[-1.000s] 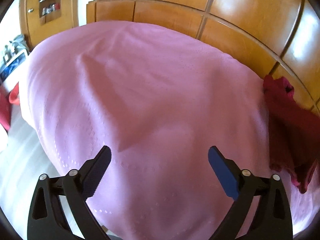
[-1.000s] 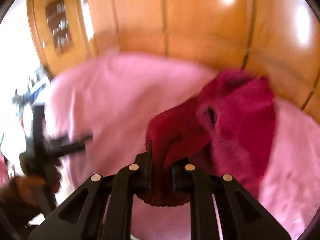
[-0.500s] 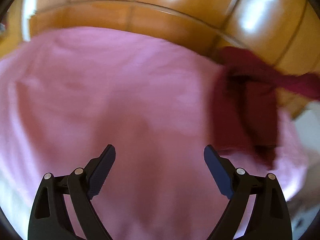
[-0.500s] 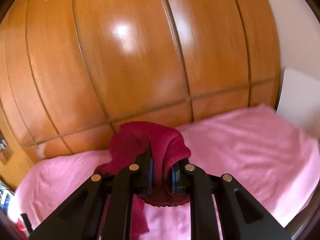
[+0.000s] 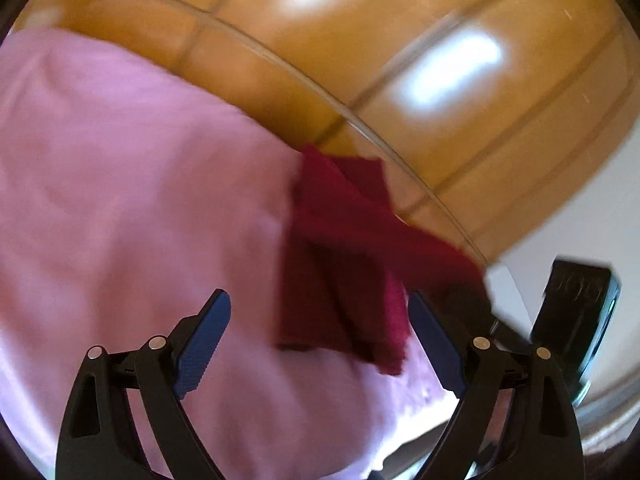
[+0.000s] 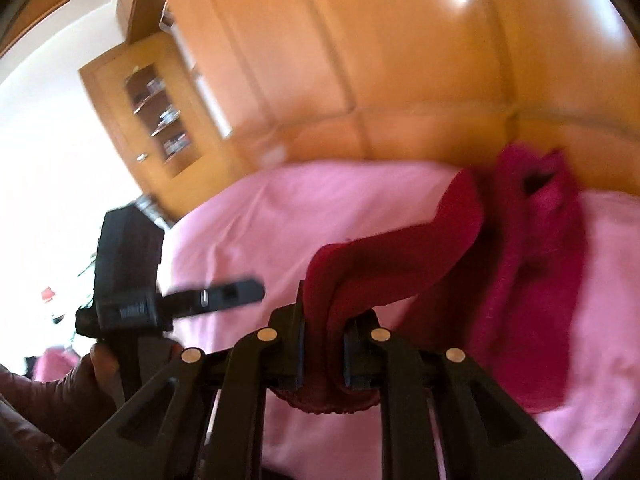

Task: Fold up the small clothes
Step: 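Grasp the sweater hem with the right gripper and lift it up, then grasp the sweater edge with the left gripper while the right gripper holds the hem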

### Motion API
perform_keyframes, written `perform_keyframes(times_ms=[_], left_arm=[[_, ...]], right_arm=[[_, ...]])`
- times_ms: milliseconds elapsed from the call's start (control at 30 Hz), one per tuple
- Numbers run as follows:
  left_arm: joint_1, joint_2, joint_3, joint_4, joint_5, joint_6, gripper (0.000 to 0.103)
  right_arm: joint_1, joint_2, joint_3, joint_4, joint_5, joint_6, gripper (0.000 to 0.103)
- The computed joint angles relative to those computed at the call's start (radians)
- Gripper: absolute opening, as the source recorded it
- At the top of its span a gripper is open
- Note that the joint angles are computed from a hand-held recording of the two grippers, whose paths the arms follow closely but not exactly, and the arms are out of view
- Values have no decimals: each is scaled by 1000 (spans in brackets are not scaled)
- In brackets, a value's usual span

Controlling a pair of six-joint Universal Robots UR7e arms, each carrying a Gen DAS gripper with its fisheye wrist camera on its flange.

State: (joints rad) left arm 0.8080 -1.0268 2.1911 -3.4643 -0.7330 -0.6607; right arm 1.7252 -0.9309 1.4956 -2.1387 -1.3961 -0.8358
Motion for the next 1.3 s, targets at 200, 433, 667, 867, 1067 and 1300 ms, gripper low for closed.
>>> perform_keyframes(times_ms=[200,433,667,867,1067,1300], left_arm=[[-20,-88,109,34,144,-167,89],[1,-48,64,193,145,-199,89],[46,27,-27,372,126,-196,89],[51,38,-46,503,132,-218,89],[57,79,-86,487,112,-135,89],[78,124,-145,421,45,-29,79]], right_arm=[[38,-4,94,3,0,-55,83],[18,20,77,-402,-213,107,83],[24,235,-153,-400,-542,118,10],[-18,125,-150,-426,-407,124,5],[-70,107,-270,-602,-555,110,5],[-155,322,-718,-697,-856,50,5]])
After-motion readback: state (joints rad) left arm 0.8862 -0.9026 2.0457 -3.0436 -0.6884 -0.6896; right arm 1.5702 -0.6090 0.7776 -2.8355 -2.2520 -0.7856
